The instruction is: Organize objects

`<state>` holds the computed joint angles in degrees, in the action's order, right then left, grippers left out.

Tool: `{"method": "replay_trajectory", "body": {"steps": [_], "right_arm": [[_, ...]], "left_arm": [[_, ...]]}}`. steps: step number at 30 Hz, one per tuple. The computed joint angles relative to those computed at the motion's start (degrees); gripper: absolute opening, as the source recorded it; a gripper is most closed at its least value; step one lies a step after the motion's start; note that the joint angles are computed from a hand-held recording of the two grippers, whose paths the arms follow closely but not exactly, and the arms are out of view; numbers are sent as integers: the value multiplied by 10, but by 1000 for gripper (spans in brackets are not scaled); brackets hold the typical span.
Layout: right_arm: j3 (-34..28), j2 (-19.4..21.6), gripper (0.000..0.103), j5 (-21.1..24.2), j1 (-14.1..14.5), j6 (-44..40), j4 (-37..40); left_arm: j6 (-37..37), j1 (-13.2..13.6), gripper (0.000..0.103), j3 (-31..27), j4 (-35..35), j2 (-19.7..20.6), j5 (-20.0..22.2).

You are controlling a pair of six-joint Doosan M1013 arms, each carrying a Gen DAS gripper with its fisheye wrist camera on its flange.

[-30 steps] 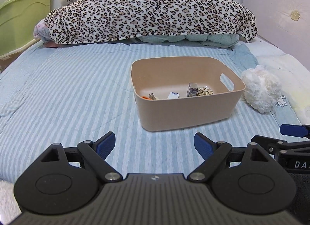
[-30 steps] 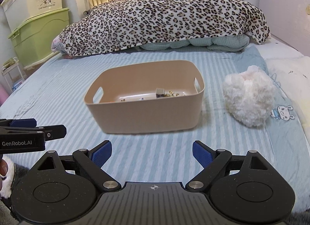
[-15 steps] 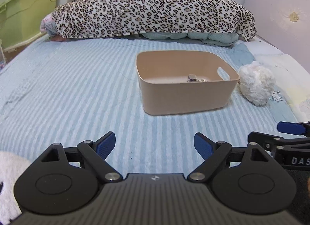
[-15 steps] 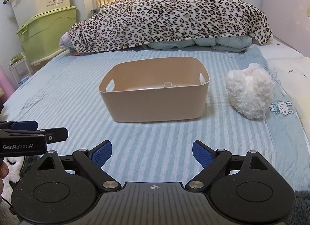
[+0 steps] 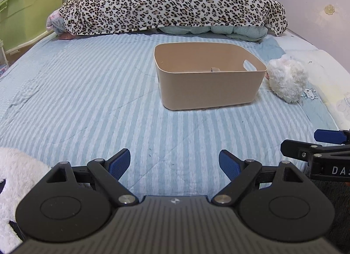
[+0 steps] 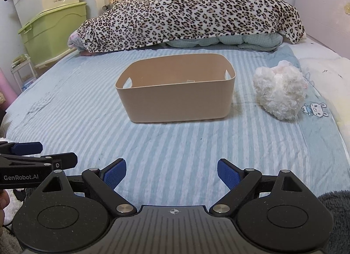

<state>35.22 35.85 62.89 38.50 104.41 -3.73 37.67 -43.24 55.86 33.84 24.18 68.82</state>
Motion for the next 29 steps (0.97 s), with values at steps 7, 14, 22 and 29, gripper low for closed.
{"method": "replay_trajectory", "body": {"steps": [7, 14, 22, 29], "right_arm": [[12, -9, 92, -2, -1, 9, 5], [21, -16, 92, -5, -1, 16, 4], [22, -19, 92, -6, 0, 16, 1], [17, -16, 92, -4, 1, 14, 2]], "left_arm": [[6, -2, 88, 0, 6, -2, -4], [14, -3, 88, -3, -2, -2, -3], [18, -4, 88, -4, -7, -1, -2], [20, 0, 89, -7, -14, 1, -2]]}}
